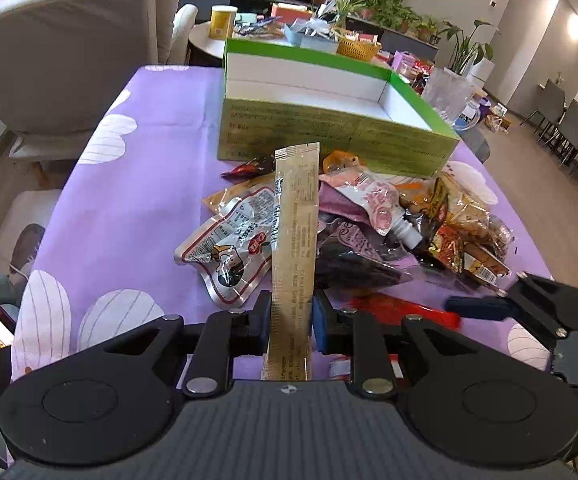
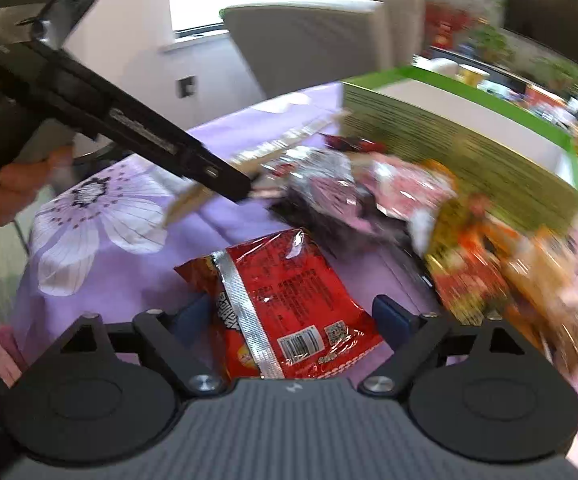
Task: Organize snacks
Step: 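Grasp the red snack bag with the right gripper while the left gripper lifts the tan stick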
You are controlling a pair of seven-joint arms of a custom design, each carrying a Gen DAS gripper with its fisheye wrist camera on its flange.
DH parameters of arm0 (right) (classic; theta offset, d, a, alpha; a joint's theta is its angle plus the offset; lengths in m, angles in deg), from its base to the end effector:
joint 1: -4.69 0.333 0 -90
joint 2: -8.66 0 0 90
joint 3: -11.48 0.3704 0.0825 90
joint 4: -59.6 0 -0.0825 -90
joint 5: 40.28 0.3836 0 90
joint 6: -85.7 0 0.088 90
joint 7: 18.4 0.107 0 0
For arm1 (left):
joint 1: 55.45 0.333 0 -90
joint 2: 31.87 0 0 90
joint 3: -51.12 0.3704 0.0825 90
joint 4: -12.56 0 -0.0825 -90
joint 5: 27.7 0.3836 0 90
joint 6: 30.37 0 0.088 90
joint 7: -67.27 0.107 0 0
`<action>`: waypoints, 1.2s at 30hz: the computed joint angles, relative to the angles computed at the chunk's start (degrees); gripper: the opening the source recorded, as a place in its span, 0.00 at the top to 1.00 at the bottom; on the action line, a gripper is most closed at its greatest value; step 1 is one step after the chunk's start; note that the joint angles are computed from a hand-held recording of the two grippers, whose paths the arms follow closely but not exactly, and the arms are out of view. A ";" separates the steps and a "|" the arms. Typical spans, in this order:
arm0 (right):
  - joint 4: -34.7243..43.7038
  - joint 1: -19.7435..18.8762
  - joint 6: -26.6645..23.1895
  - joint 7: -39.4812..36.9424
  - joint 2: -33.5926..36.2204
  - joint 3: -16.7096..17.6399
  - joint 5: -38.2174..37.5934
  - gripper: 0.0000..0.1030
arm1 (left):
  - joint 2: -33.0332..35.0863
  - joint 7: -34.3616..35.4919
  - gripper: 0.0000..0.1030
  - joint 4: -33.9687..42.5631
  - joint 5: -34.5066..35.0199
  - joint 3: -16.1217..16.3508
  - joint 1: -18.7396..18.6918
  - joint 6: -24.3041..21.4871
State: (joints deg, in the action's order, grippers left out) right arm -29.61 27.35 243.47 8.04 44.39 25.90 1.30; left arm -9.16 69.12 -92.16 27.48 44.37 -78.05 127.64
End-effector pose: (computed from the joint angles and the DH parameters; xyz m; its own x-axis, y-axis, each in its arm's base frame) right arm 0.6554 0.4061 0.3898 0.8821 -0.4684 -0.0503 -0.3640 -0.6099 -0.7039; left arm 0.5925 -0.3608 0.4169 0.1560 -0.9655 0.2084 -0.7305 -0.2548 -0.6336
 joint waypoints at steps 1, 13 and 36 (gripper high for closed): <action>-1.43 0.42 1.53 1.05 -0.82 -0.59 0.28 0.41 | -0.23 -0.56 0.81 -0.13 0.52 0.21 -0.37 -0.24; -14.84 5.60 13.50 22.74 -8.23 -8.08 -8.90 0.40 | -1.26 -3.41 0.81 -1.15 3.49 -0.48 -1.65 -1.09; -10.38 2.20 18.85 28.56 -6.30 -3.87 -7.56 0.41 | -0.79 -4.69 0.81 1.23 5.95 -0.47 -1.71 -1.36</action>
State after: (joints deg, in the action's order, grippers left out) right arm -40.00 29.55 262.32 36.60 38.09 22.03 -6.25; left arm -9.96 64.43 -90.93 33.43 43.90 -79.76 126.28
